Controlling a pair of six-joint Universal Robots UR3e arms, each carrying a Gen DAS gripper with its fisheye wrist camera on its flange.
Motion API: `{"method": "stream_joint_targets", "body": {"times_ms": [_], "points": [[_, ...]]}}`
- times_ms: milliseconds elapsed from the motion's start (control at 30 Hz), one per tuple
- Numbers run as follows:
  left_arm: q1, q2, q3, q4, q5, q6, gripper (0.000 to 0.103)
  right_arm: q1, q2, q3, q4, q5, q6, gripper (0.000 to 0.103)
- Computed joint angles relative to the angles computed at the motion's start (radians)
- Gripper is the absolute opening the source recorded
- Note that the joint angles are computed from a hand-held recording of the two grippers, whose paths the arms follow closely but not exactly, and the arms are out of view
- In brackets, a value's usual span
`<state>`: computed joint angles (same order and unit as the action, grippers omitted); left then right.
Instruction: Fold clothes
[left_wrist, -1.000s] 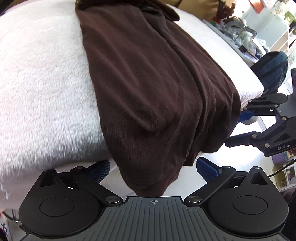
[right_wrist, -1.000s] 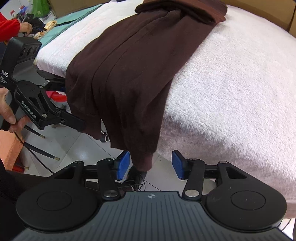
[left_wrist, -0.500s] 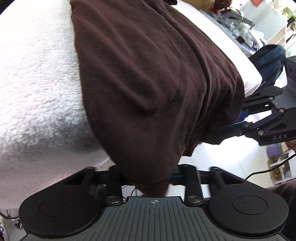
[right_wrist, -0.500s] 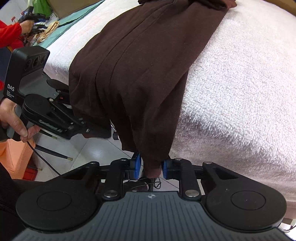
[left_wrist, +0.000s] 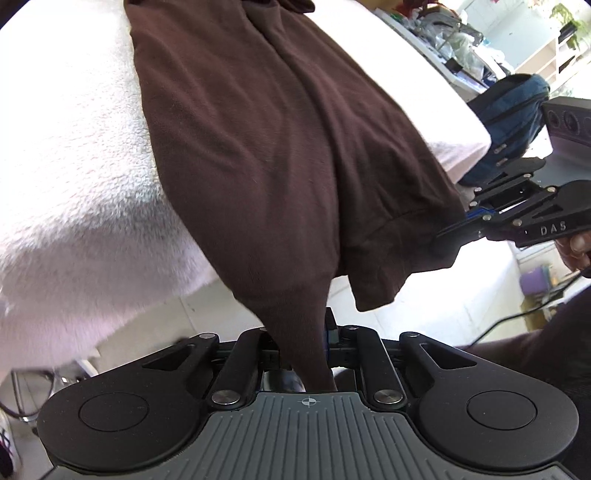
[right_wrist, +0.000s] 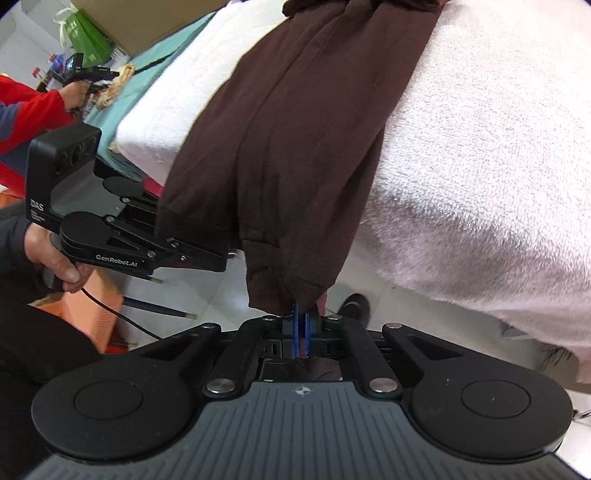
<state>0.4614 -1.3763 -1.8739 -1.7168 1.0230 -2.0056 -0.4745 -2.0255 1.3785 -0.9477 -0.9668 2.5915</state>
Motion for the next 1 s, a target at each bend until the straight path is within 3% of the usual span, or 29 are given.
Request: {"method": "stream_joint_targets", "body": {"times_ms": [300,400,633,733,833,1000], "points": [[0.003,-0.095,0.273,-0.249,-0.025,0.008,0.009,-0.139,0.154,-0.307,0.367,0.115,-0.123,0.003],[0.003,-0.131,0.354,-0.313,-0.03,0.012,0.009,-0.224,0.171,-0.395,0.53,0.117,-0.224,0.003],[0.008,-0.242,0.575,-0.48,-0.058,0.005,0.009,-0.297,0.292,-0.596,0.753,0.167,-0.314,0.003],[0.005,-0.306,0.682,-0.546,-0.087,-0.012,0.009,-0.444,0.342,-0.718,0.981,0.154,-0.455,0.003],[-0.034,-0.386,0.798,-0.56,-0.126,-0.079,0.009,-0.492,0.379,-0.753,1.04,0.197,-0.451,0.003],[-0.066,-0.562,1.058,-0.632,-0.156,-0.163,0.009,-0.471,0.378,-0.649,0.93,0.323,-0.294,0.003]]}}
